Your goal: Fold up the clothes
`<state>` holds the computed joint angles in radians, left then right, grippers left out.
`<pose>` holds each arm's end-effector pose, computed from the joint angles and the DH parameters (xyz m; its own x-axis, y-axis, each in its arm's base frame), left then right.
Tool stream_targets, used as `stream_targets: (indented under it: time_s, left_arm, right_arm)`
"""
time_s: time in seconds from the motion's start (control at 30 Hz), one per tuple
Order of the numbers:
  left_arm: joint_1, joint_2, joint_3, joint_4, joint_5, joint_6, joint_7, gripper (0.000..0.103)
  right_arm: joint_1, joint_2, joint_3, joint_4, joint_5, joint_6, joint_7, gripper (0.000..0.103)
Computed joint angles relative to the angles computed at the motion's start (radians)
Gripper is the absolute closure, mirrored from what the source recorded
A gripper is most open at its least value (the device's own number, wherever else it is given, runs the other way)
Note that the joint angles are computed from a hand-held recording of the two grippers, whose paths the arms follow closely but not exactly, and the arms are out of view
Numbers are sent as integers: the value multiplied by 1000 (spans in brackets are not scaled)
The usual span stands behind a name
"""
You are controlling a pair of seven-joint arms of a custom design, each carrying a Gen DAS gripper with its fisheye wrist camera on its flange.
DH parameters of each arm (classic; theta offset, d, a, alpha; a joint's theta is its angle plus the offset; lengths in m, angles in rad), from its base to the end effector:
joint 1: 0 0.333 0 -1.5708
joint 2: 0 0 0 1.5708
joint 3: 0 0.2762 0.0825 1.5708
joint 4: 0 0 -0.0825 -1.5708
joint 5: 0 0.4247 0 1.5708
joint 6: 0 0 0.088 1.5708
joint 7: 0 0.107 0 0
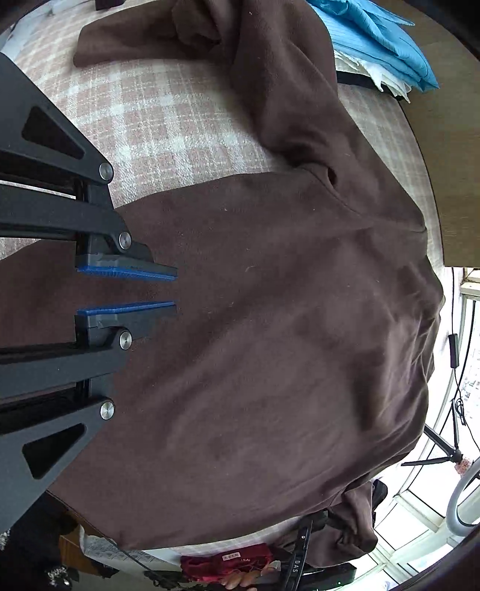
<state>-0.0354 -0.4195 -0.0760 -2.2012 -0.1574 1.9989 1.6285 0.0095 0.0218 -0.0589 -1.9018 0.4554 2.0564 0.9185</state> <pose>0.5004 -0.0682 0.5249 -0.1272 -0.9857 0.1102 -0.9707 0.1009 -0.2181 0.6192 -0.0069 0.4487 0.4290 -0.8609 -0.2736 -0.8847 -0.3392 -0.3198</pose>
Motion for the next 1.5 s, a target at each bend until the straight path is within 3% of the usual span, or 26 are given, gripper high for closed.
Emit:
stream_targets:
  time_s: [0.2, 0.27, 0.3, 0.33, 0.5, 0.57, 0.67, 0.8, 0.87, 0.97, 1.17, 1.27, 1.37, 1.4, 1.5]
  left_arm:
    - [4, -10, 6, -22, -11, 10, -22, 92]
    - [5, -12, 9, -24, -17, 9, -22, 92]
    - [5, -14, 10, -25, -19, 9, -22, 93]
    - [6, -15, 11, -27, -21, 9, -23, 94]
    - [5, -23, 11, -32, -22, 9, -15, 94]
    - [5, -24, 13, -32, -24, 5, -10, 94]
    - [5, -28, 19, -33, -36, -2, -4, 94]
    - [3, -52, 30, -52, -58, -4, 19, 94]
    - [6, -77, 42, -75, -83, -8, 21, 94]
    - [12, -115, 60, -108, -120, -16, 22, 94]
    - [73, -277, 73, -180, -65, -13, -22, 93]
    - [130, -340, 88, -183, -2, 15, -49, 89]
    - [185, -338, 101, -174, 73, 50, -45, 75]
    - [201, -337, 101, -176, 99, 66, -42, 69]
    - [247, -320, 117, -177, 165, 95, -21, 67]
  right_arm:
    - [-14, 65, 8, 73, 74, -97, -65, 74]
    - [-13, 59, 20, 61, 55, -90, -106, 96]
    - [5, 36, 21, 29, -18, -23, -111, 98]
    - [25, 22, 12, 9, -77, 23, -111, 98]
    - [-8, 30, 7, 38, -10, -34, -85, 96]
    - [1, -35, 9, -25, -60, 19, -75, 93]
    - [-9, -138, -23, -106, -7, -61, -111, 93]
    - [-31, -338, -67, -299, -17, -173, -113, 76]
    - [-40, -465, -88, -425, -23, -193, -112, 76]
    - [-51, -617, -73, -569, -68, -233, -154, 76]
    - [-34, -690, -67, -572, -245, -246, -134, 76]
    - [20, -641, -101, -462, -141, -209, -138, 76]
    - [83, -574, -108, -349, -29, -164, -163, 76]
    - [102, -550, -88, -324, -12, -139, -161, 72]
    - [163, -475, -36, -250, 33, -64, -158, 60]
